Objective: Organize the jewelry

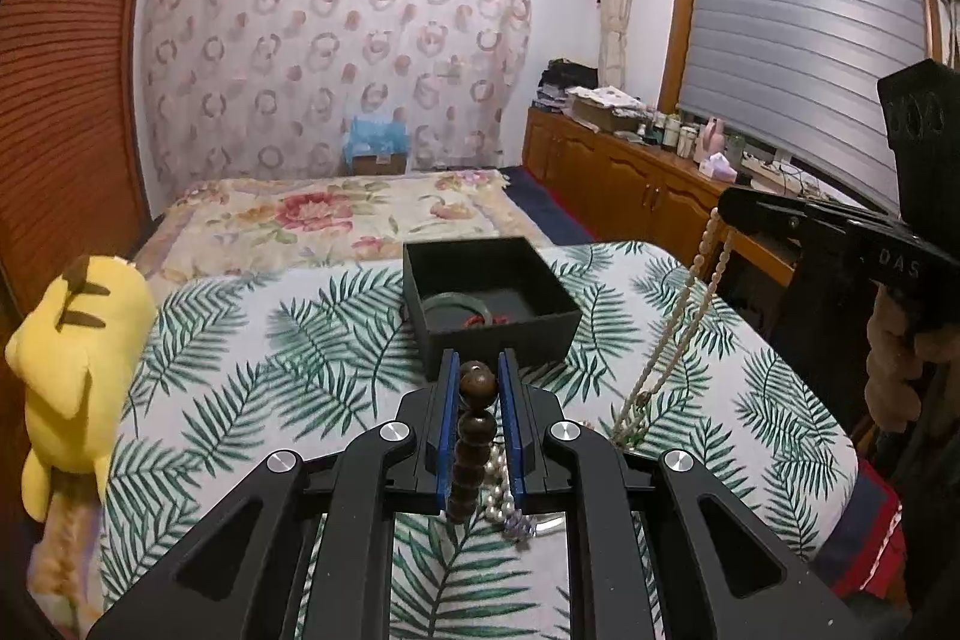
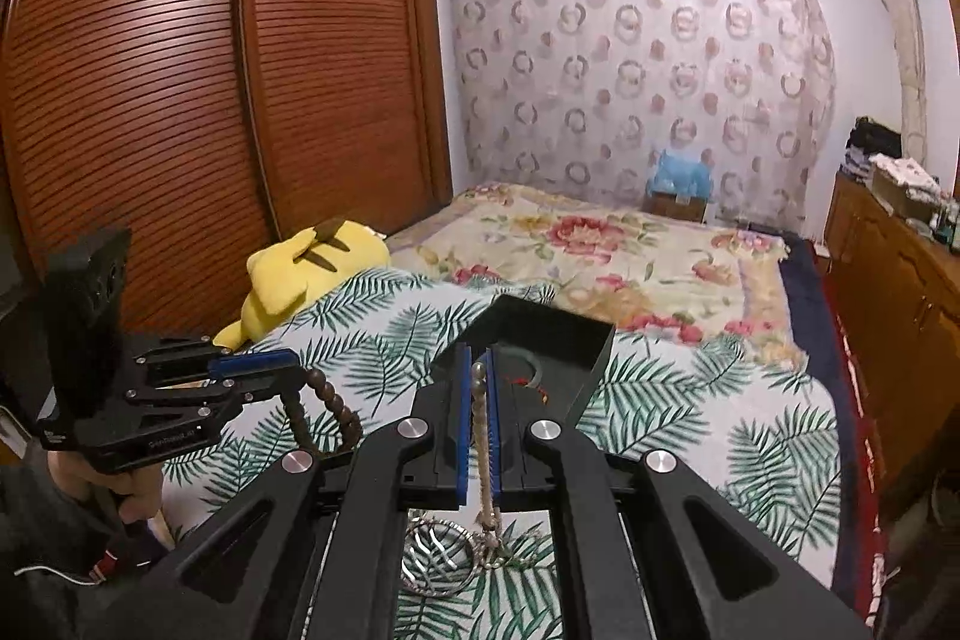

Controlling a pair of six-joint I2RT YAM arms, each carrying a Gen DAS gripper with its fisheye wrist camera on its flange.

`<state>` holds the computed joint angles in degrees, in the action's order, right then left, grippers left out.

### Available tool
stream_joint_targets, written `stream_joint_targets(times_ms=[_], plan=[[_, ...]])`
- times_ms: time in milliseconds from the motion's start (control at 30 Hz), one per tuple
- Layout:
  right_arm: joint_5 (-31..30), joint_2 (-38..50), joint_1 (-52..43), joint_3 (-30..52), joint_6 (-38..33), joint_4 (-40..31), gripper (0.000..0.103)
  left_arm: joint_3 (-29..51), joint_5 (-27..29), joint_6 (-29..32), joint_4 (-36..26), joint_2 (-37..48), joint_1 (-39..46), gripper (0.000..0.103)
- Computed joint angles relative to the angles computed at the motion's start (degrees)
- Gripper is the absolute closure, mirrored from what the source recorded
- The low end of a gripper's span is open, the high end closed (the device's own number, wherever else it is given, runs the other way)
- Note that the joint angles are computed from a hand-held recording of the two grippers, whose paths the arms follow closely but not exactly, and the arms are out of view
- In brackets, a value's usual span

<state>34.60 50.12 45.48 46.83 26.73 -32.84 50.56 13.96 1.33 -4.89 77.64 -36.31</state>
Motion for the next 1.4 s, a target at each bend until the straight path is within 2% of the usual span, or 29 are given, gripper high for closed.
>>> stream_joint_targets(times_ms=[300, 567, 867, 1400], plan=[[-0.74, 2.36, -3.59, 5.99, -5.91, 0.17, 0.098, 5.84, -0.57, 0.75, -0.32, 2.73, -1.52, 0.091], [-4.37, 4.55, -9.55, 11.0, -12.08, 1.53, 0.098, 11.55, -0.38, 1.25, -0.75, 7.66, -2.4, 0.091], [-12.56, 7.1, -18.28, 14.85, -16.54, 3.02, 0.098, 19.73, 0.08, 1.17, -3.45, 14.12, -2.28, 0.091], [-29.32, 18.45, -34.13, 22.32, -23.04, 7.24, 0.097, 36.42, 0.55, 1.17, -10.48, 27.63, -2.03, 0.091]])
